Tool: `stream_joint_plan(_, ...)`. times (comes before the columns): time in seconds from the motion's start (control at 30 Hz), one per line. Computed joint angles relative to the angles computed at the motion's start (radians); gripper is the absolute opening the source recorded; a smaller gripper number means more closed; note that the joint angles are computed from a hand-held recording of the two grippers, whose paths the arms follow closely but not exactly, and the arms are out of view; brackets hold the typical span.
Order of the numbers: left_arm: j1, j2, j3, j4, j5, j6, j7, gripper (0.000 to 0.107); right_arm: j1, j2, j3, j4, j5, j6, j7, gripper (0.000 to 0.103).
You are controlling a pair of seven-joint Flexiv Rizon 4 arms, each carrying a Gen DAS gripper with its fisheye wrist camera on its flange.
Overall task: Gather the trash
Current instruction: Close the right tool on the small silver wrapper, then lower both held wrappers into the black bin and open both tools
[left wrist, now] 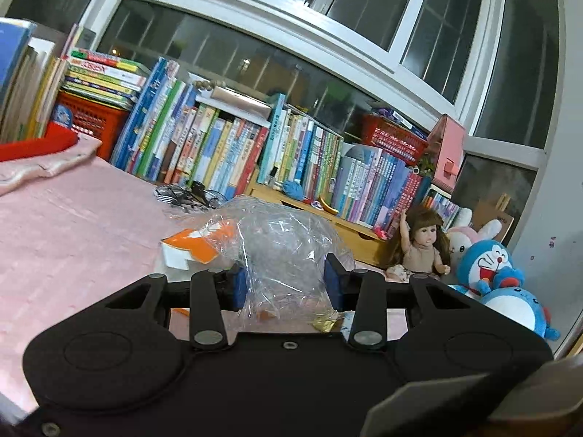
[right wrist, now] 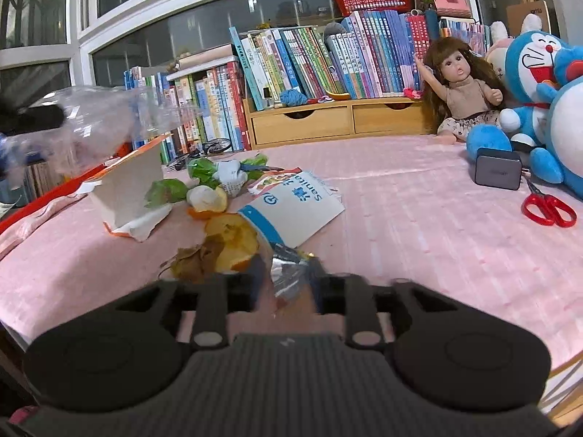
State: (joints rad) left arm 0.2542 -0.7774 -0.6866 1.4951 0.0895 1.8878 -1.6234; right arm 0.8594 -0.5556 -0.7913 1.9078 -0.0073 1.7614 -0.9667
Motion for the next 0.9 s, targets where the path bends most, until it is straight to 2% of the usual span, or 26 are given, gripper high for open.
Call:
stream_joint_plan(0.03,0.001,0.011,0.009,0.015,0.0,0.009,-0.003,0.039,-0.003,-0.009,-0.002,-0.012,-0.004,-0.014,0.001,0.063)
stream_joint_plan(0.2,0.031,0.045,0.018,0.074,0.027,0.036,-0.031,0.039,-0.072,-0.007,0.06,-0.048,-0.079,-0.051,-0.011,0.062)
stream_joint_plan(0.23,0.033,0.054,0.024,0.086,0.032,0.04,-0.036,0.039,-0.087,-0.001,0.077,-0.049,-0.097,-0.059,-0.017,0.058)
stream_joint_plan(0.27,0.036,0.06,0.028,0.095,0.039,0.044,-0.038,0.039,-0.11,0.009,0.106,-0.051,-0.113,-0.068,-0.021,0.045)
stream_joint_plan(0.3,0.04,0.065,0.031,0.103,0.049,0.047,-0.04,0.039,-0.133,0.019,0.135,-0.052,-0.127,-0.079,-0.02,0.041)
stream_joint_plan(0.33,0.042,0.073,0.036,0.115,0.057,0.054,-0.042,0.039,-0.156,0.026,0.162,-0.054,-0.14,-0.09,-0.013,0.031)
stream_joint_plan(0.37,0.044,0.078,0.039,0.122,0.066,0.058,-0.044,0.039,-0.174,0.03,0.183,-0.053,-0.15,-0.093,-0.003,0.03)
stream_joint_plan(0.43,0.053,0.089,0.041,0.139,0.085,0.063,-0.045,0.039,-0.166,0.026,0.165,-0.043,-0.165,-0.075,0.022,0.024)
stream_joint_plan(0.47,0.056,0.095,0.044,0.148,0.094,0.067,-0.046,0.039,-0.154,0.026,0.15,-0.037,-0.17,-0.075,0.031,0.011)
stream_joint_plan(0.63,0.085,0.121,0.035,0.187,0.14,0.082,-0.052,0.039,-0.125,0.034,0.117,-0.008,-0.164,-0.037,0.043,0.008)
stream_joint_plan(0.9,0.15,0.165,-0.009,0.263,0.22,0.112,-0.082,0.039,-0.059,0.071,0.076,0.034,-0.089,0.013,-0.025,0.007)
